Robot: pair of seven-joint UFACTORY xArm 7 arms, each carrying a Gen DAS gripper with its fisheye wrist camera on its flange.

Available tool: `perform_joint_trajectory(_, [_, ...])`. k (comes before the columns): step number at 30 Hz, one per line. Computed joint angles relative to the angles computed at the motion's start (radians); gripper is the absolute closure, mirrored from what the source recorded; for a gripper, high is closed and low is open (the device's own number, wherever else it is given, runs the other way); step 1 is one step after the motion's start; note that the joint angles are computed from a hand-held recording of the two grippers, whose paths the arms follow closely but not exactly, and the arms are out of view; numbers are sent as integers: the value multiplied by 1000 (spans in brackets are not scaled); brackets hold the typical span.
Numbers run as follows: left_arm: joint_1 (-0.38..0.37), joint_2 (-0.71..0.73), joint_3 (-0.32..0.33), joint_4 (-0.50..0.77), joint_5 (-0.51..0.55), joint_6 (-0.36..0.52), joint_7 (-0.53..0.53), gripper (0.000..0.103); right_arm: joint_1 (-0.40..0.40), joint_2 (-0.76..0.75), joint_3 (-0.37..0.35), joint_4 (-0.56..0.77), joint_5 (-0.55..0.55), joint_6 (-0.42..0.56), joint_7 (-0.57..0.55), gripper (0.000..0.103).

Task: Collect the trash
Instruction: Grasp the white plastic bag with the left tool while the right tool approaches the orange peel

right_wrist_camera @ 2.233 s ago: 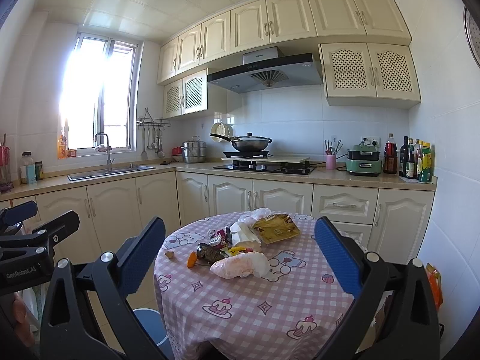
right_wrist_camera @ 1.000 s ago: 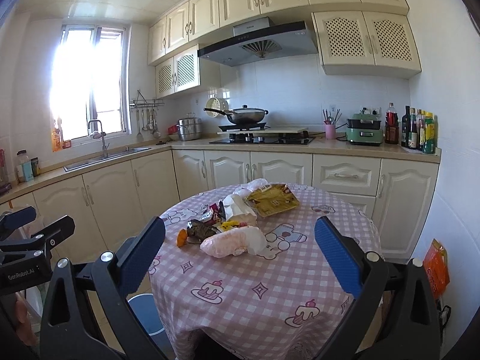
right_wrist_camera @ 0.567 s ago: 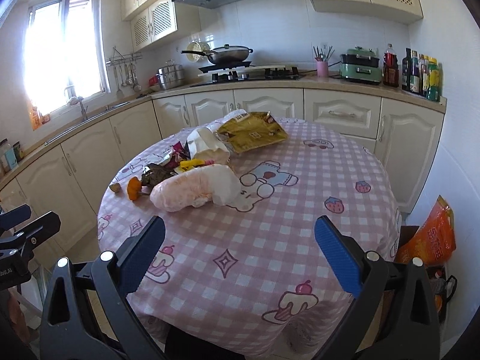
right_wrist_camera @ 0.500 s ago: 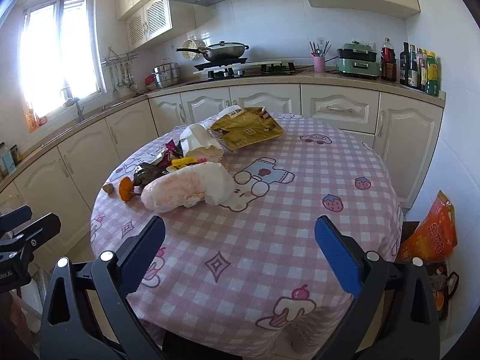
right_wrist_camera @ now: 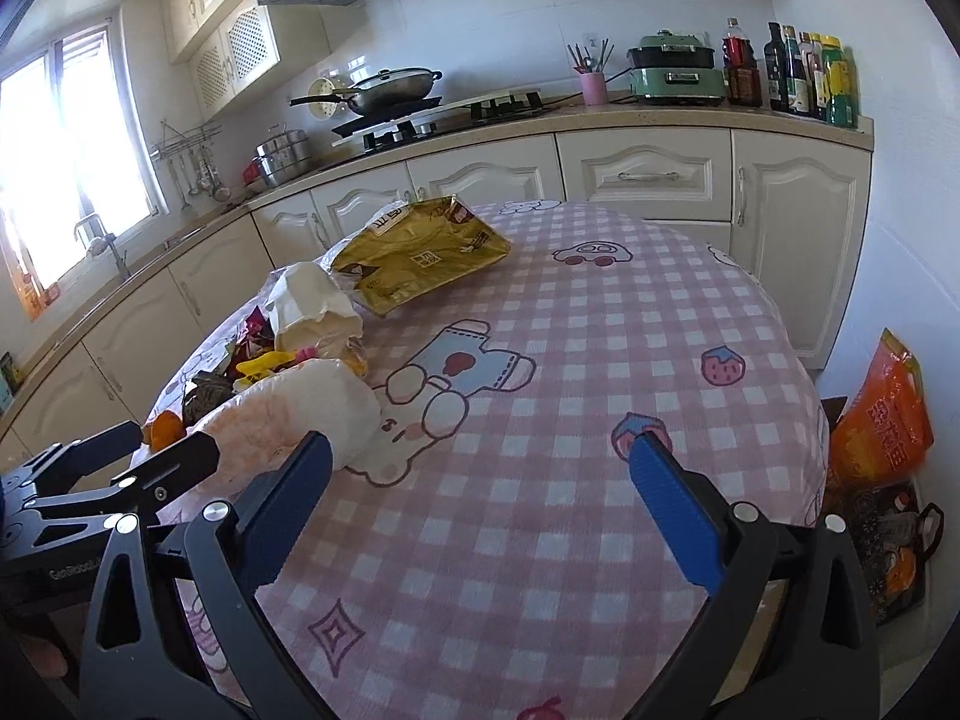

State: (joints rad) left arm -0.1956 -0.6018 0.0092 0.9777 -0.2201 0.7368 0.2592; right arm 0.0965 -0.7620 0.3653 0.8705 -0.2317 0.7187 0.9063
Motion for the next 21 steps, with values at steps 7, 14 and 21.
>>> perform_joint_trajectory(7, [-34, 97, 17, 50, -54, 29, 45, 54, 6, 37, -28, 1, 11, -33, -18, 7])
perform_joint_trajectory(14, [-75, 37, 63, 26, -184, -22, 116, 68, 6, 36, -22, 11, 9, -39, -18, 7])
perform_joint_trajectory(21, [-26, -74, 95, -3, -212, -93, 78, 68, 20, 95, 14, 83, 0, -33, -28, 7])
